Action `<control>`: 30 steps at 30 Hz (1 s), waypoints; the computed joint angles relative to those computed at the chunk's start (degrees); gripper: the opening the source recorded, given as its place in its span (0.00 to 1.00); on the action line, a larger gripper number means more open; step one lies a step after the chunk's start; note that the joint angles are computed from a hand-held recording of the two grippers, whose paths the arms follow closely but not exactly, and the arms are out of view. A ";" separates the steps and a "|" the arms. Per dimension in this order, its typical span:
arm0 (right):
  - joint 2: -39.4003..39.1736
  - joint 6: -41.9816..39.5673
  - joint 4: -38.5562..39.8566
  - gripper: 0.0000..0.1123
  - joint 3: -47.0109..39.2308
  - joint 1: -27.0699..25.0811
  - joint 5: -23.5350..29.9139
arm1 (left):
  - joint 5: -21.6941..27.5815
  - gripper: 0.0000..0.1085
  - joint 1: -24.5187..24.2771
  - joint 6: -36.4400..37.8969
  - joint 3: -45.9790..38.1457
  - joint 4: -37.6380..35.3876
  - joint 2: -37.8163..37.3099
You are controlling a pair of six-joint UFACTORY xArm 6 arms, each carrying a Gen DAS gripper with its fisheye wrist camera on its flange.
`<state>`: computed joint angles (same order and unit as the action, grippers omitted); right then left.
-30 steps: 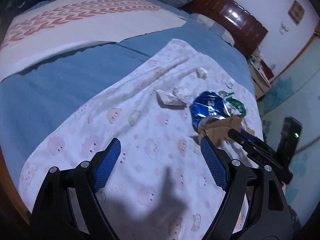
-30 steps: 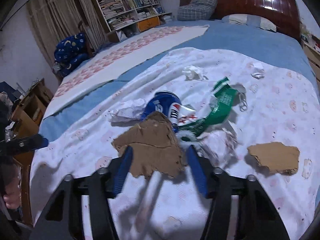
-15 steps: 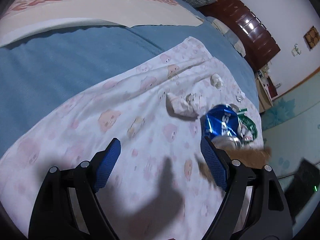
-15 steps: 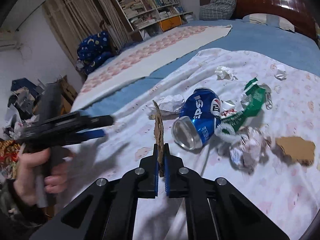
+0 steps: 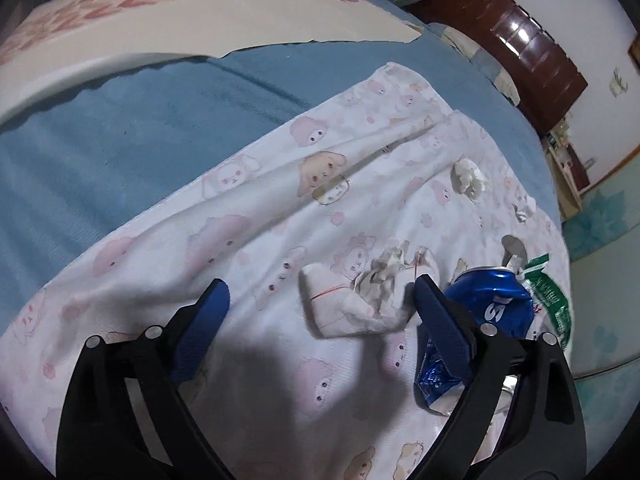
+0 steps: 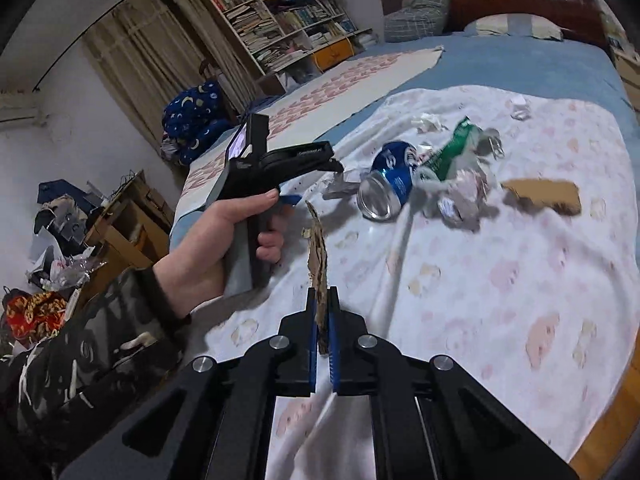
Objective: Collect trash
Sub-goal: 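Grasp the cardboard piece with the right tool while the left grasps white paper, then carry both items to the red basket and open both tools to drop them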
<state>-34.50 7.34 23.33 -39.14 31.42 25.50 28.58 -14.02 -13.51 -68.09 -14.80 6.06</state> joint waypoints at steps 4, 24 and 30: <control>-2.99 3.94 -2.26 0.05 2.01 0.39 0.22 | -1.93 0.26 -1.27 6.50 1.25 -2.60 -1.60; -14.79 17.18 -12.41 0.05 4.99 0.94 5.89 | -1.55 0.01 -0.73 21.54 13.22 -23.15 -19.95; -20.35 24.41 -19.23 0.05 2.90 3.56 9.46 | 0.87 0.01 -2.42 9.35 21.62 -9.67 -38.03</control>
<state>-54.85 31.75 4.10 -36.25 34.98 34.96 29.45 -16.44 -4.16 -46.47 -24.46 -31.98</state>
